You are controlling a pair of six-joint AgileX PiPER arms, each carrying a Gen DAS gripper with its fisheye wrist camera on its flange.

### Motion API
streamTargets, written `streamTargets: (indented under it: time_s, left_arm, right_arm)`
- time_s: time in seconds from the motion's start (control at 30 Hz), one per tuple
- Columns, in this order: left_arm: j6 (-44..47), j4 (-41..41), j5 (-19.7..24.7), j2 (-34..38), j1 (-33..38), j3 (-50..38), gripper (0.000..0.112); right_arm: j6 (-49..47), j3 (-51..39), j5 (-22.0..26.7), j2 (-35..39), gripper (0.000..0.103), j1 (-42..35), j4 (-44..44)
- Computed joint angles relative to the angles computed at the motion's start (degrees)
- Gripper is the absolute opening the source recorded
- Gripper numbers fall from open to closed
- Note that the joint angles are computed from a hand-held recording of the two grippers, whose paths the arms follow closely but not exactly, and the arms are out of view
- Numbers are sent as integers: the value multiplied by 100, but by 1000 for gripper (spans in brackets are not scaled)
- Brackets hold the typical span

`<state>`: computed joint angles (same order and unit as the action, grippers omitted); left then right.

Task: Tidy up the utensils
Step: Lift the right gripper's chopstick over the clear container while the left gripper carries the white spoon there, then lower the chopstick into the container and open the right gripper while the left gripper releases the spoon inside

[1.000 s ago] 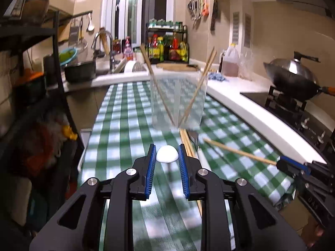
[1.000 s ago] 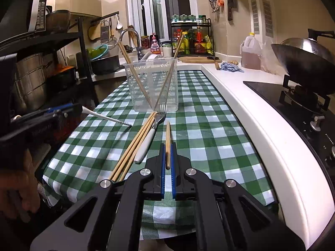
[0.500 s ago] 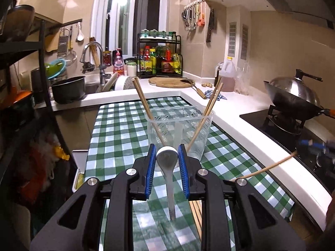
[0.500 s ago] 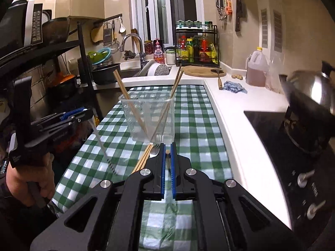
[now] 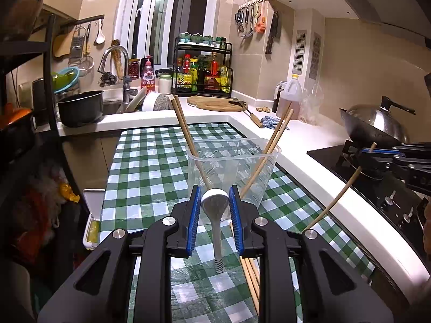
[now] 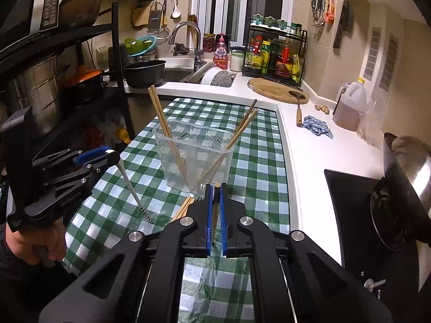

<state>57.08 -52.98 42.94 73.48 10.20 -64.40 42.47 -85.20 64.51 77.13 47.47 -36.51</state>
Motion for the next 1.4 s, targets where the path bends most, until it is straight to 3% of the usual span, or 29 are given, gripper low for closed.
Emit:
streamTargets:
  time_s: [0.23,0.53,0.7,0.9,1.4]
  left_arm:
    - [127,-200,155,38,153,5,22]
    - [411,-258,-105,-108,-9,201,22]
    - [467,-232,-226,-190,-94,296,22]
    - [434,-65,-436,-285,-244,431,21]
    - [333,-38,-374,-457,-227,436,21]
  right_arm:
    - [115,263,-330,135,6,-124,-91]
    - [274,808,-885,9,7,-243,-312]
    - [361,1246,-1315,-110,7,-358,-250]
    - [1124,2111,-2066,-387,7,-625,-381]
    - [1352,2026,-1818,-403,6,-289,-871]
